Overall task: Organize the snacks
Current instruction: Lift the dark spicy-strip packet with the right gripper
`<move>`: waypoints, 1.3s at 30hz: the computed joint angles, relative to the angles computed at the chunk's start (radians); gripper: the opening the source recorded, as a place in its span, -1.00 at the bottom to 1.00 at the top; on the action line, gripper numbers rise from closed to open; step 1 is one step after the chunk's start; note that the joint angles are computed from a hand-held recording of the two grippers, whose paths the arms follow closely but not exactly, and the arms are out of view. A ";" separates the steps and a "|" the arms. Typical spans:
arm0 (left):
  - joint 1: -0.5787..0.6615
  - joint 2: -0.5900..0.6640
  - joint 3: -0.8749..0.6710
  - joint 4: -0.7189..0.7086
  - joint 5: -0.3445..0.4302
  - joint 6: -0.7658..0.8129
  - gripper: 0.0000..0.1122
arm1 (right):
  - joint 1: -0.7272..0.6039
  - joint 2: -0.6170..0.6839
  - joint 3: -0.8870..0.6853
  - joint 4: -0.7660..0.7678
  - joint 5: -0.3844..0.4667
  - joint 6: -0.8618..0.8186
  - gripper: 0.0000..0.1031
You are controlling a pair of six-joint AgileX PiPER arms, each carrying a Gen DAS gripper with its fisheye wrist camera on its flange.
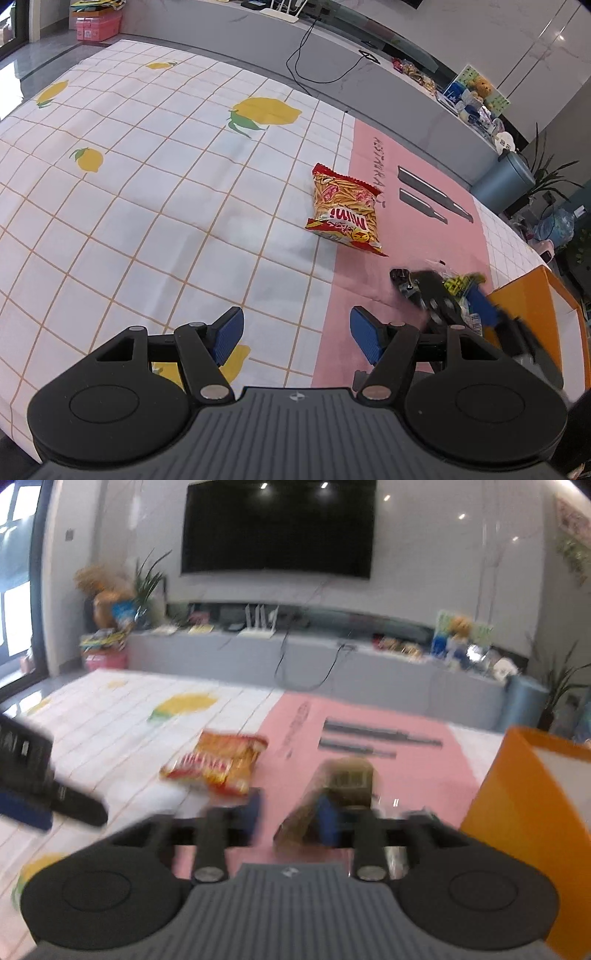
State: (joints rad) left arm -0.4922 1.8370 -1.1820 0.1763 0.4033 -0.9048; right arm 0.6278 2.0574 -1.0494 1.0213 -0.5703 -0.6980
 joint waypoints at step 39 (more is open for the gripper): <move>0.035 -0.046 0.037 -0.139 -0.018 0.147 0.38 | -0.079 0.053 -0.065 -0.015 0.155 0.090 0.08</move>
